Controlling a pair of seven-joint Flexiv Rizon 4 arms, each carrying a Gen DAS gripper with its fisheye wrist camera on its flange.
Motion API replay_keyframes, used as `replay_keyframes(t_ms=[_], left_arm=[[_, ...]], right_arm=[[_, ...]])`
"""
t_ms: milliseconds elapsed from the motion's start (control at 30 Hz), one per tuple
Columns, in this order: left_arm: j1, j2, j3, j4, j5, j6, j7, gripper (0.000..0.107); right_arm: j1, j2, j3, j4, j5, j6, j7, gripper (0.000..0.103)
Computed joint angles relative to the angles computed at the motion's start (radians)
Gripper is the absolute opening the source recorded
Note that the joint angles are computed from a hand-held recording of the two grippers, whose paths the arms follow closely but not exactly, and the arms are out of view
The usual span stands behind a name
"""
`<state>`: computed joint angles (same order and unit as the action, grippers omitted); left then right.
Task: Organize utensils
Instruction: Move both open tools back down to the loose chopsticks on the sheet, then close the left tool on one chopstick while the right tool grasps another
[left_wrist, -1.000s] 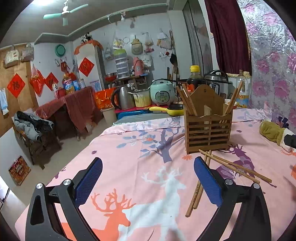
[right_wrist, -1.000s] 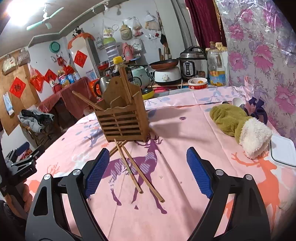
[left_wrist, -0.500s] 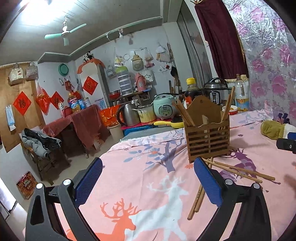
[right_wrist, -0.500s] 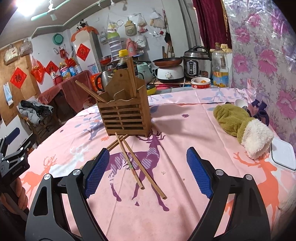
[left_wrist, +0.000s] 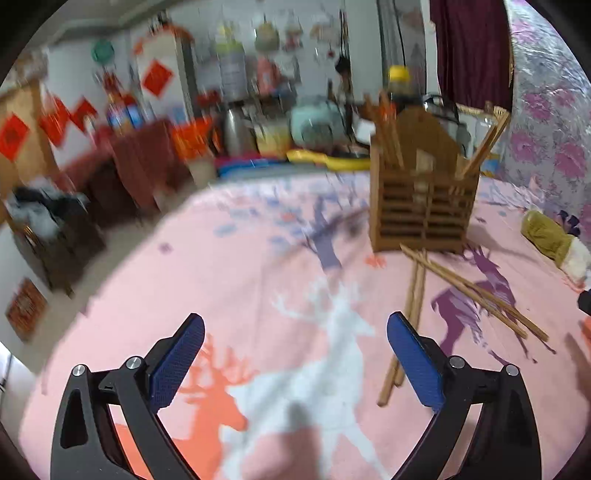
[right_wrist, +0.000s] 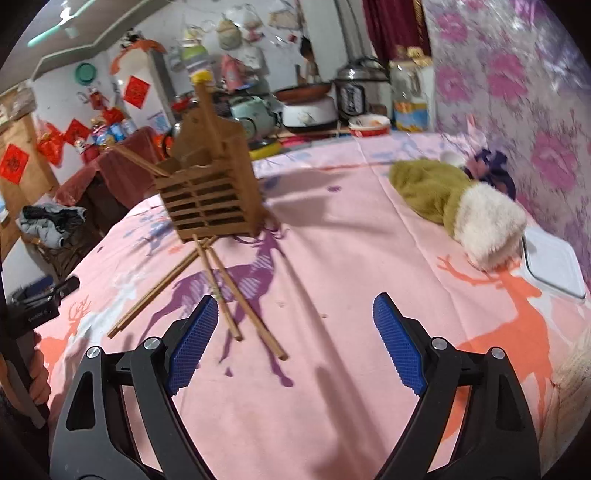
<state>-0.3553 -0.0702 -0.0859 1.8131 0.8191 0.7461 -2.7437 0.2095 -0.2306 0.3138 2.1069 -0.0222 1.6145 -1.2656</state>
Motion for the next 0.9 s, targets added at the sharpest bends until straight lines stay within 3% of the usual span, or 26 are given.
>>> replay_keyframes(t_ms=[133,300,467,733,900], left_arm=[[0.014,-0.015,0.007,0.021,-0.051,0.062,0.040,0.097],[0.029,-0.051,0.019,0.040,-0.169,0.126,0.159,0.094],[0.039,-0.071,0.027,0.079,-0.309,0.207,0.302,0.067],[0.032,-0.093,0.031,0.128,-0.462,0.272,0.476,0.037],[0.019,-0.112,0.041,0.119,-0.486,0.265,0.509,0.029]], right_arm=[[-0.130,-0.036,0.153,-0.083,0.149,-0.106,-0.114,0.084],[-0.060,-0.023,0.084,-0.084,0.180,-0.123,-0.130,0.084],[-0.018,-0.015,0.041,-0.081,0.185,-0.138,-0.131,0.084],[-0.011,-0.015,0.031,-0.099,0.228,-0.168,-0.157,0.084],[0.005,-0.014,0.014,-0.097,0.223,-0.171,-0.155,0.084]])
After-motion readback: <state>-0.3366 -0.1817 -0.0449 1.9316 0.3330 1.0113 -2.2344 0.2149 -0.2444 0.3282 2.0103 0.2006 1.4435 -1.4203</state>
